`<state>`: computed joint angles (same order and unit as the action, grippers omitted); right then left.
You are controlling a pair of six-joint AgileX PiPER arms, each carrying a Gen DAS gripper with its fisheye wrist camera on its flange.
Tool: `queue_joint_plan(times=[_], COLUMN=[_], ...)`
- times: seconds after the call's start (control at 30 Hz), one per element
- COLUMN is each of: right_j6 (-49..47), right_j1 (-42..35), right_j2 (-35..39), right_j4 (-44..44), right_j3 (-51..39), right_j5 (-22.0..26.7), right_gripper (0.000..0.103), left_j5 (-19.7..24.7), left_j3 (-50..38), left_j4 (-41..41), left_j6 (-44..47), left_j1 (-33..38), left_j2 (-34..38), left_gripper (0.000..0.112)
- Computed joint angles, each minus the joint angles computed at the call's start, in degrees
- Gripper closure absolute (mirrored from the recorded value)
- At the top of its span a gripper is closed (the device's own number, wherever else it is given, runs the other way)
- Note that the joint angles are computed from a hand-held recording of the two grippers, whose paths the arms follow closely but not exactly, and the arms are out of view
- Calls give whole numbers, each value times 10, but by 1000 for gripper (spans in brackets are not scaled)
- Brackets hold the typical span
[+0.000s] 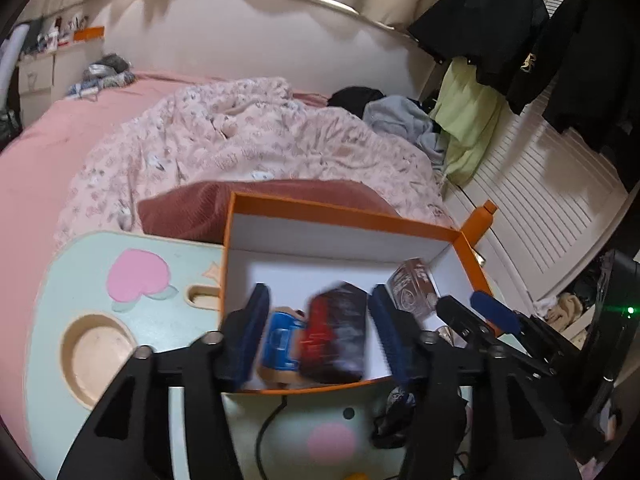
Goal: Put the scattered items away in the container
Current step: 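Lower the card deck and pouch into the orange box and open both tools, then grasp the clear plastic bag with the left tool while the right grasps the white keychain figure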
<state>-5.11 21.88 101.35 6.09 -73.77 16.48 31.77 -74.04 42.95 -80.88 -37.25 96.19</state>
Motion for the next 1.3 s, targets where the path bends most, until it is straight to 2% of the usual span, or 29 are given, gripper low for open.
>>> queue_joint_plan(times=[0.07,0.17,0.33,0.47,0.57,0.73,0.9,1.0,1.13,1.3], right_j6=[-25,-64,-158,-209,-254,-313,-267,-325,-287,-371], right_j1=[-4,-14,-32,-46,-62,-95,-92,-105,-75,-79], right_j2=[-6,-24,-72,-127,-168,-226,-268,-279,-288,-291], right_j4=[27,71,169,212,252,285,221,280,232,297], right_j3=[2,16,68,129,175,238,323,359,366,368], right_j5=[7,14,27,22,25,64,56,76,56,67], right_gripper=[54,54,54,53,53,53,53,53,53,51], left_j5=[23,63,67,72,96,123,111,101,110,97], left_j3=[-1,-5,33,65,65,75,97,104,97,103], left_j4=[16,-7,-34,-42,-76,-58,-58,-55,-51,-64], left_j6=[-6,17,35,31,57,31,12,8,13,23], left_j1=[-12,-24,-46,-72,-92,-136,-148,-153,-160,-152], left_j2=[-8,-17,-51,-75,-76,-65,-49,-46,-39,-37], left_gripper=[50,49,49,49,49,49,49,49,49,49])
